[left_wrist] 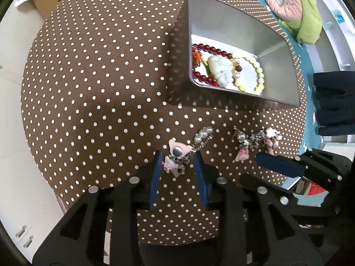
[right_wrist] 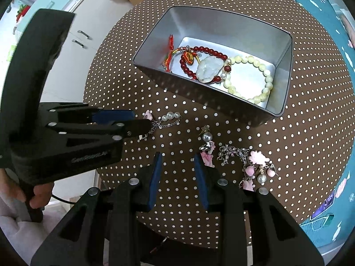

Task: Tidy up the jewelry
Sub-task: 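Grasp the pink charm keychain with pearl chain using the left tool, then lift the pink pearl keychain with the left tool and carry it toward the tray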

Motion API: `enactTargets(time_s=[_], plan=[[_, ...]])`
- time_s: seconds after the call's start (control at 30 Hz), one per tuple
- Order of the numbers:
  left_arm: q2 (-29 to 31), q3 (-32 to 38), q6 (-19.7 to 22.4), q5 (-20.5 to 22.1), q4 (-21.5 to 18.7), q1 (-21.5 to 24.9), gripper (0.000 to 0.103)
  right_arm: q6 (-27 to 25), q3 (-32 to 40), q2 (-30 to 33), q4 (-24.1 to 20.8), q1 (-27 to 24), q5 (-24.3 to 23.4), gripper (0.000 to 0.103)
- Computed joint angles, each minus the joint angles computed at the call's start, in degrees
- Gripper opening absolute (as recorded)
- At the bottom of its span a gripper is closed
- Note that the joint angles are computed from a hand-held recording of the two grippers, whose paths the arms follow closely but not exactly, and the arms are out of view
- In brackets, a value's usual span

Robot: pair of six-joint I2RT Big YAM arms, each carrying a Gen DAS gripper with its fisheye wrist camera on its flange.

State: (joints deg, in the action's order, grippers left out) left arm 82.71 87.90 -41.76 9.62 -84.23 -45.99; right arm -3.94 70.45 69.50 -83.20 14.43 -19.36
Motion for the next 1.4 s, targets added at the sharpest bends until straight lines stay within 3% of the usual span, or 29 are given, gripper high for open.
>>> enactTargets(time_s=[0.13, 0.2, 0.23, 0.5, 0.7, 0.87, 1.17, 1.3, 1.4], plan=[[4.1, 1.4, -1.2, 0.0, 3.4, -1.7, 0.03, -0.7, -0.2, 0.0, -0.2, -0.6, 0.0, 0.029], [5.3, 2.2, -0.7, -0.3, 3.5, -1.9, 0.024, -0.6, -0.1, 0.4, 0.0, -0.7, -0.1, 0.029], [5.3, 2.1, -0.6, 0.2, 3.6, -1.7, 0.019, -0.7, 0.1, 0.6, 0.0, -0.8, -0.3, 0.029], [2.8, 0.6, -0.2, 0.9, 3.9, -0.2, 0.009, -0.9, 2.2, 2.7, 0.7, -0.3, -2.1, 0.029], [-1.1, -2.3, -0.4, 1.4, 4.0, 0.9, 0.008, 0.6, 2.6, 4.3, 1.9, 1.8, -2.5, 0.028], [-4.2, -4.3, -0.4, 1.5, 3.6, 1.8, 0.008, 2.8, 1.5, 5.3, 5.1, 3.9, -1.8, 0.022], [-7.0, -7.2, 0.3, 2.1, 2.1, 2.0, 0.01, 5.7, 0.9, 7.4, 10.5, 5.2, 0.9, 0.022], [-7.0, -7.0, 1.4, 2.1, 2.4, 1.7, 0.018, 5.6, 0.6, 8.0, 12.2, 5.1, 1.5, 0.022], [-6.9, -7.2, 1.7, 2.1, 2.1, 1.4, 0.019, 4.8, -0.3, 8.6, 14.1, 5.7, 2.4, 0.013]])
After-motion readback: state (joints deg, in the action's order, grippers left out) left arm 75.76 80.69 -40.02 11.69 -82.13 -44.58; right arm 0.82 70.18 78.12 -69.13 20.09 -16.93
